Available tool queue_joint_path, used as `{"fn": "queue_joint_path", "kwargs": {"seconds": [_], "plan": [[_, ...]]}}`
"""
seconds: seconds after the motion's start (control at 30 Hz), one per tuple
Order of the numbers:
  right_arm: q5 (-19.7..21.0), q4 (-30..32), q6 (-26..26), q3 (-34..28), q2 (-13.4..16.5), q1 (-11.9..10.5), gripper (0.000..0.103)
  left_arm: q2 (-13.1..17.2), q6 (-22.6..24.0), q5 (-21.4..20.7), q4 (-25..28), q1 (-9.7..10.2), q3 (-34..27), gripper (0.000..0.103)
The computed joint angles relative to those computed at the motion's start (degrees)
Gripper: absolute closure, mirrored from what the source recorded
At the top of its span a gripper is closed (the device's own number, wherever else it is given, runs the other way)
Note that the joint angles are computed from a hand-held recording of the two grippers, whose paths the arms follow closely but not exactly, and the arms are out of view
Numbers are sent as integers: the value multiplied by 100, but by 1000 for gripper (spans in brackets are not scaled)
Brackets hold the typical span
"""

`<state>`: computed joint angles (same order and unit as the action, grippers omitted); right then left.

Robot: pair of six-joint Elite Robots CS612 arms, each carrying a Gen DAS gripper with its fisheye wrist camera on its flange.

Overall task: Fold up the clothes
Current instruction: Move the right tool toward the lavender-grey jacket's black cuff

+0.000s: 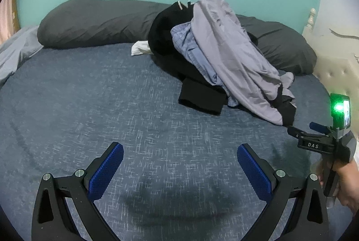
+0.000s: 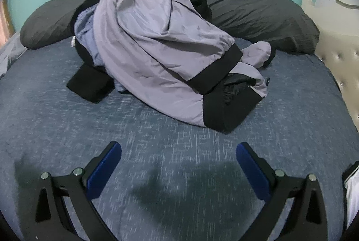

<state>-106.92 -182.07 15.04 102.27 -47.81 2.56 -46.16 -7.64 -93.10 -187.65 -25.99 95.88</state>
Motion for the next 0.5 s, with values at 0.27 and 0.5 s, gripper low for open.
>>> {"fn": "queue_joint_path", "kwargs": {"seconds": [0.27, 0.5], "plan": [[-134, 215, -454, -389, 287, -33, 14, 236, -50, 78, 64, 49, -172, 0], [-106, 472, -487, -655, 482, -68, 26, 349, -173, 48, 146, 97, -241, 0]]}}
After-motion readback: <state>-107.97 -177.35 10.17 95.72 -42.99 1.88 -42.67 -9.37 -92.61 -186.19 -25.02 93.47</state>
